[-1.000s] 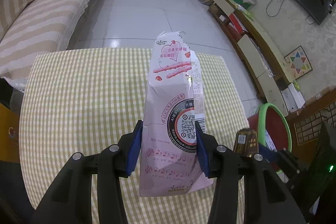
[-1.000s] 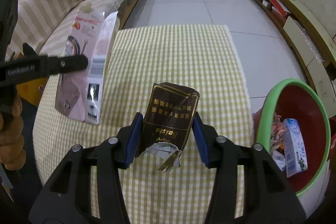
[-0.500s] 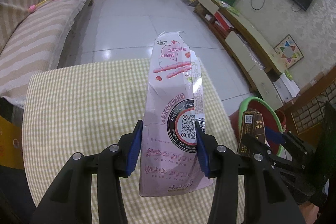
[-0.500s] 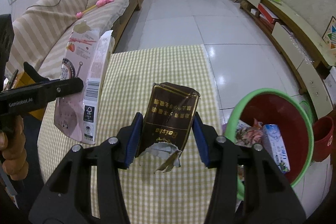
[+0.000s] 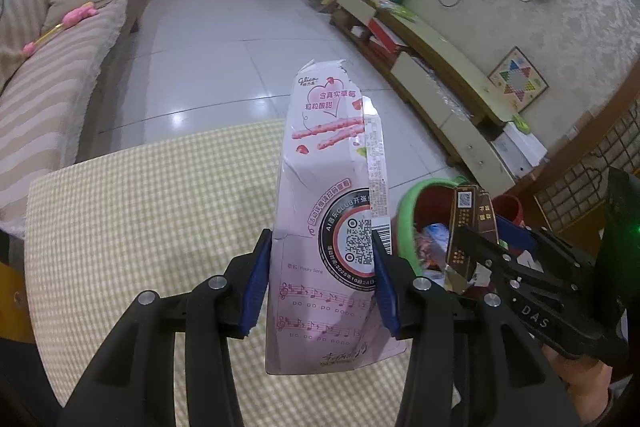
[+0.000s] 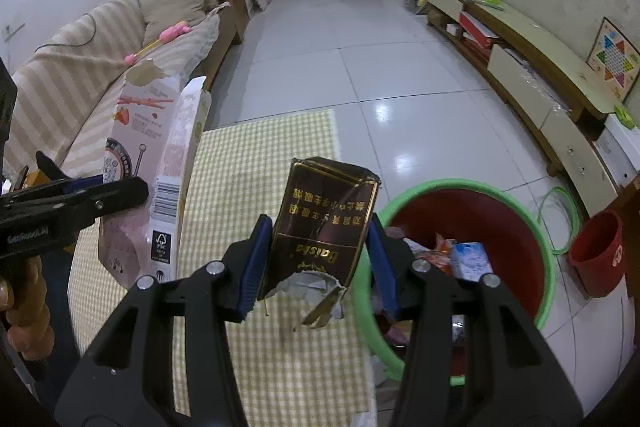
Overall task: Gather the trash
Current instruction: 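Lift and carry pink box and dark wrapper over the green bucket with both tools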
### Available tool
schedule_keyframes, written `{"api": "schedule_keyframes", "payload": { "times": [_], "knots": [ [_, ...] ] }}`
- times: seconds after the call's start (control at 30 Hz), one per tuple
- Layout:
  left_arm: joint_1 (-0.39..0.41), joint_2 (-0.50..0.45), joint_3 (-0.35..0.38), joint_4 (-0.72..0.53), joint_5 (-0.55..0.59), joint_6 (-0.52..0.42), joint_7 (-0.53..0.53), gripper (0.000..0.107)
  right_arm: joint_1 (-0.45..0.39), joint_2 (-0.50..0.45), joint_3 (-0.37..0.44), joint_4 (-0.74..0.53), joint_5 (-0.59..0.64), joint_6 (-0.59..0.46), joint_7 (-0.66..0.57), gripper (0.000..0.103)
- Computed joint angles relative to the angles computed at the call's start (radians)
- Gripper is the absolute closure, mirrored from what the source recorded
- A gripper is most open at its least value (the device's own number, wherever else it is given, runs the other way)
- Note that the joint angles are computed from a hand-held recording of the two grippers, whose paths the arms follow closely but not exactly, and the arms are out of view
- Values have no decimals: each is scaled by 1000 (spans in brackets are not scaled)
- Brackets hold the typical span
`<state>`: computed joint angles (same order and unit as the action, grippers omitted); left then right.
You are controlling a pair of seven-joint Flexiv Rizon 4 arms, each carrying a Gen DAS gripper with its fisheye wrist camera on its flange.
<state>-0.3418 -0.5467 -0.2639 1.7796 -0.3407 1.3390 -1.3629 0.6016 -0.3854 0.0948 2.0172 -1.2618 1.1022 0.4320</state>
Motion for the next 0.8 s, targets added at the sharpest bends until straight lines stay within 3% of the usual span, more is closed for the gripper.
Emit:
{"api": "schedule_keyframes", "payload": {
  "times": [0.8],
  "knots": [
    [-181, -163, -19, -283, 49, -131, -11, 63, -187, 240, 65, 295, -81, -42, 185, 57]
  ]
}}
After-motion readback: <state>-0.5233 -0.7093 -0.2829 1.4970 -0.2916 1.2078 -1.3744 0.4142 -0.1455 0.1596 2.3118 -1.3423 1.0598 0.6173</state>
